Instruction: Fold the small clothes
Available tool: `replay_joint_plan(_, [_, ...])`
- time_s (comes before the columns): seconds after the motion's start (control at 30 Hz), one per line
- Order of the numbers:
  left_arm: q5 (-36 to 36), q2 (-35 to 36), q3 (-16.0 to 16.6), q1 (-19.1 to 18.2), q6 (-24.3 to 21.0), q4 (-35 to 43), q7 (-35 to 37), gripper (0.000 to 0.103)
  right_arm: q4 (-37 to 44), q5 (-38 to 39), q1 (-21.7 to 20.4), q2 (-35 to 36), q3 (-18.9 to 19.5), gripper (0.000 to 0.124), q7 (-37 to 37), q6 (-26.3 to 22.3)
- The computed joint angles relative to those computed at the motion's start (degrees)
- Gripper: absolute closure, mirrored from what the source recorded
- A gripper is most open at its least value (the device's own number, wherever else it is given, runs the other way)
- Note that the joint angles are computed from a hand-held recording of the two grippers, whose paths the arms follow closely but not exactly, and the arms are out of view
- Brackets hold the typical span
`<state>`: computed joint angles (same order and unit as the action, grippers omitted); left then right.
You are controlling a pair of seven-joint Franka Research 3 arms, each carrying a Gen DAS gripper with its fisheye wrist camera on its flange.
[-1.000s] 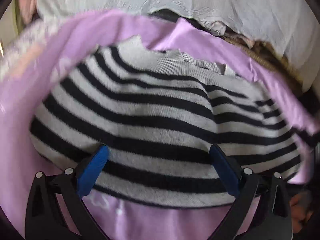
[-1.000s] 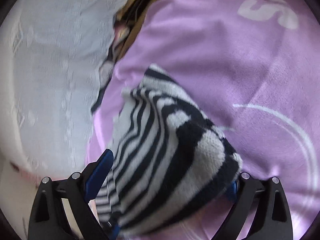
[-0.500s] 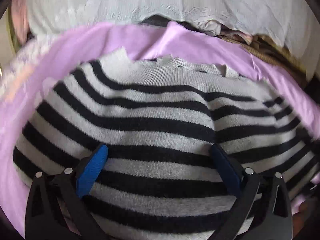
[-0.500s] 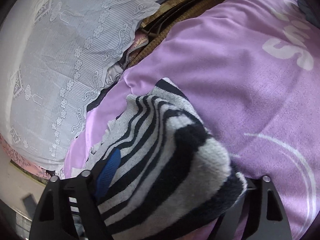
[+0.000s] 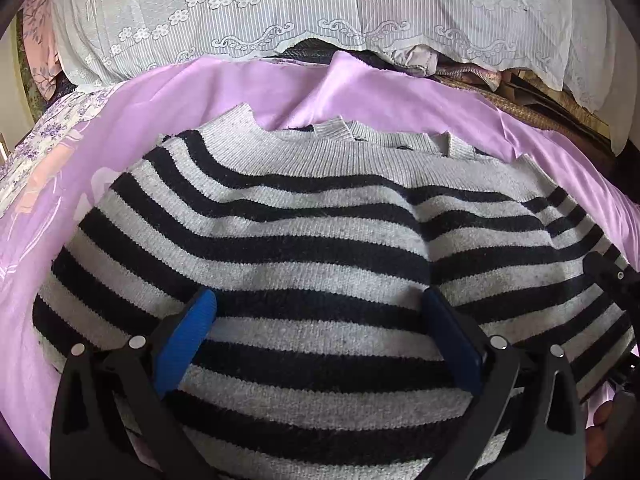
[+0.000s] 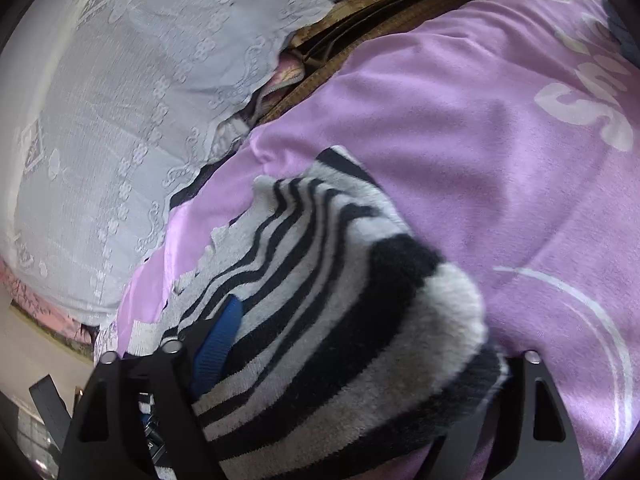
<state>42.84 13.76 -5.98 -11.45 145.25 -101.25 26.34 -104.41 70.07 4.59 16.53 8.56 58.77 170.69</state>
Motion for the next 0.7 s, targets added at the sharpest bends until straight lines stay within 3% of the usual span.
replay_joint_plan(0.07, [-0.2, -0.09, -0.04, 0.07, 0.18, -0.13, 0.11, 0.004, 0.53, -1.76, 0.12, 0.29, -0.28, 0.024, -0.16, -1.56])
replay_joint_plan(0.4, [-0.47, -0.57, -0.04, 0.33, 1.34, -1.03, -0.09, 0.004, 0.52, -2.56, -0.15, 0.22, -0.23, 0.024, 0.23, -2.29])
replay_joint_plan(0.6, [-1.9, -0.76, -0.38, 0.83, 1.85, -1.19, 1.81, 0.004, 0.71, 4.61, -1.7, -0.23, 1.04, 0.025, -5.41, -3.15])
replay_joint_plan(0.7, [-5.26, -3.26, -0.36, 2.83, 9.46, -5.15, 1.96, 0.005, 0.5, 9.36, -1.73, -0.78, 0.37, 0.032, -7.56, -4.09])
